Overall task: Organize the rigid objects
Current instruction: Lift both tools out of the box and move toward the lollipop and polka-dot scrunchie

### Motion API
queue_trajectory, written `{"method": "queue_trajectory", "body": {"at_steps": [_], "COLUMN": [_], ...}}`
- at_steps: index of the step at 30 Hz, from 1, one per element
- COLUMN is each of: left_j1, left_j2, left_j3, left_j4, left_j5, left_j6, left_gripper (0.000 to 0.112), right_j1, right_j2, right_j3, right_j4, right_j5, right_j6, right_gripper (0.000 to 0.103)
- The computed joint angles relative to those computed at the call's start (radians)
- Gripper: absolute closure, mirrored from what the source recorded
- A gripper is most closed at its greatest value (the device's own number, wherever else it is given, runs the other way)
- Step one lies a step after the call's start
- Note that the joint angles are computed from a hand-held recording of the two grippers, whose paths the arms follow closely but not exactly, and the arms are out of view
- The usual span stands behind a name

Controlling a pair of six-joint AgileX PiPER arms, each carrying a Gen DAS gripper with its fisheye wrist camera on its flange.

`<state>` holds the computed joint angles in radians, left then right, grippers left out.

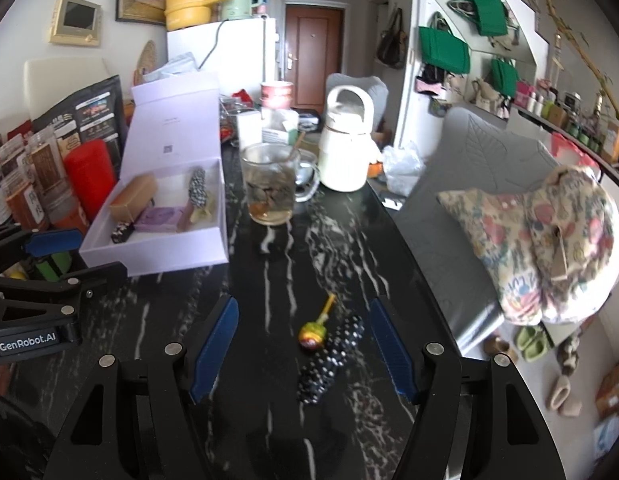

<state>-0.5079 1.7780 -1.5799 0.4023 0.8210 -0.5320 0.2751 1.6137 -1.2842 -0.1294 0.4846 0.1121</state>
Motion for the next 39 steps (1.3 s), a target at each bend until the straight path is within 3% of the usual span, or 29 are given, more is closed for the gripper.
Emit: {"method": "queue_trajectory", "body": {"at_steps": [20,32,39], "left_j1": [-0.057,-0.039,-0.042], "left_j2": [0.173,0.236,0.296], "left_j3": [-0.096,-0.133,-0.22], "left_j4": [0.025,-0.019,-0.068], "left_j5": [-0.02,-0.023,0.007], "left_j6": [-0.094,-0.038,0.026], "left_gripper": [0.042,0.042,0.042], "right_j1": [-0.139,-0.125,-0.151], "right_j2": [0.074,0.202,0.228], "right_j3": [0.096,0.011,-0.003], "right_j4": [0.367,0.324,0.369], "right_j5": [-0.062,-0.029,-0.015], "right_j6": [-0.355,-0.307,-0.345], "right_gripper": [0.034,0.034,0.051]}}
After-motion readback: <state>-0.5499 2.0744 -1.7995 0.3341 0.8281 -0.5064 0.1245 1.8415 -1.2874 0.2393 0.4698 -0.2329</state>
